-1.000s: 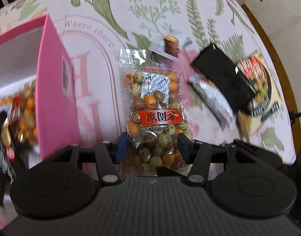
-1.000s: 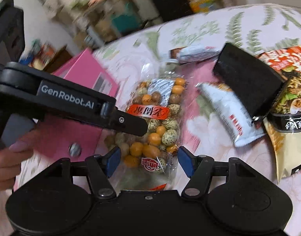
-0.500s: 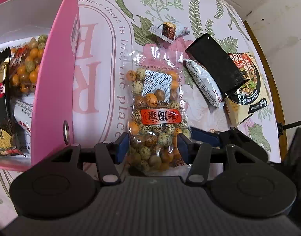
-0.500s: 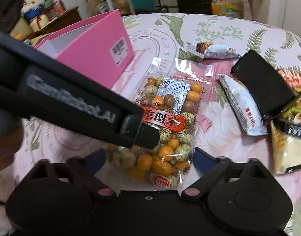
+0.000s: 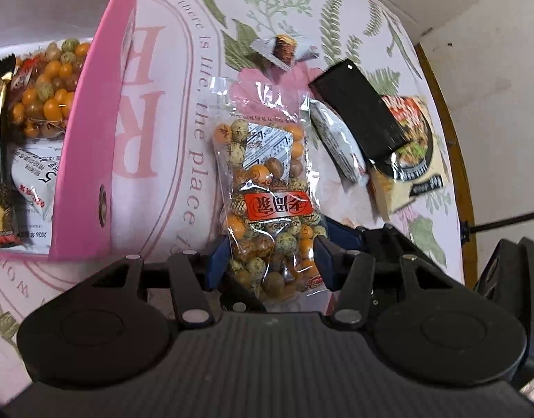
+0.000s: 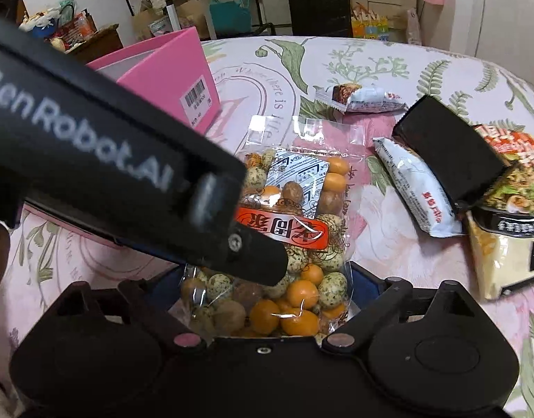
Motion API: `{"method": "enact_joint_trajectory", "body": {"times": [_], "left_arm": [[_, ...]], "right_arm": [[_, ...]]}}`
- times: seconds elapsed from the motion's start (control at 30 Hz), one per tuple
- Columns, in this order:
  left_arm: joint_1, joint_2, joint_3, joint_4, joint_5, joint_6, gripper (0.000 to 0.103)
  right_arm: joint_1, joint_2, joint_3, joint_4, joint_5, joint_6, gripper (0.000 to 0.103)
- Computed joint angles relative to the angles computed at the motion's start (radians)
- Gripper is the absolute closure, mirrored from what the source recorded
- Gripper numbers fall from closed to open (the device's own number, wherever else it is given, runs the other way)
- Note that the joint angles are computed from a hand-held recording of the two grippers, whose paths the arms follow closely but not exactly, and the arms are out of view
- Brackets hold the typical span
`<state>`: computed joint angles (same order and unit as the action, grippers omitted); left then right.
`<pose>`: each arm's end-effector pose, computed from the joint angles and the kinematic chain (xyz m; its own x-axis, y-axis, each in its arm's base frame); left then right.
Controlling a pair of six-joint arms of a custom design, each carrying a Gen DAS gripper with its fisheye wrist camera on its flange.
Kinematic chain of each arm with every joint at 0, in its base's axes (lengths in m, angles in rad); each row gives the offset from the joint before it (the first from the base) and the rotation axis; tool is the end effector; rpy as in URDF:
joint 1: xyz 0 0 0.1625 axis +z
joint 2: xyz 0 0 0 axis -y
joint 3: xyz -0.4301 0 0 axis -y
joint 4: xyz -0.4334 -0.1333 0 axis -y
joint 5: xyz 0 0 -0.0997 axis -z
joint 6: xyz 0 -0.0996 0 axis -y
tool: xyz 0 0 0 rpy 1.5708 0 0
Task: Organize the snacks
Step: 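Reach the left tool to the clear quail egg bag and grasp it, then carry the quail egg bag into the pink box and open the left tool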
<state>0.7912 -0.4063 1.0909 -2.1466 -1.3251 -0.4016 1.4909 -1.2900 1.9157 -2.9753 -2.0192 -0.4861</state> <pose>-0.4640 -0.6935 -0.0484 -0.8910 0.3686 -0.2650 0.3808 0.9246 0.0054 0.0416 -0.6098 0.3281 -0.7993 0.0005 0.6010 -0.3581 0.8027 -0.4769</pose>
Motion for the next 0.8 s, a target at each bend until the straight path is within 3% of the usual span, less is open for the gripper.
{"method": "enact_joint_trajectory", "body": {"times": [0.37, 0.53, 0.8], "left_arm": [[-0.044, -0.112, 0.083, 0.023, -0.009, 0.024, 0.053], [-0.052, -0.198, 0.179, -0.036, -0.044, -0.030, 0.053], [-0.097, -0.332, 0.321, -0.116, 0.065, 0.003, 0.052]], "right_arm": [[0.077, -0.066, 0.005, 0.075, -0.053, 0.009, 0.006], [0.115, -0.106, 0.038, 0.092, -0.064, 0.109, 0.006], [0.197, -0.108, 0.059, 0.070, -0.088, 0.053, 0.006]]}}
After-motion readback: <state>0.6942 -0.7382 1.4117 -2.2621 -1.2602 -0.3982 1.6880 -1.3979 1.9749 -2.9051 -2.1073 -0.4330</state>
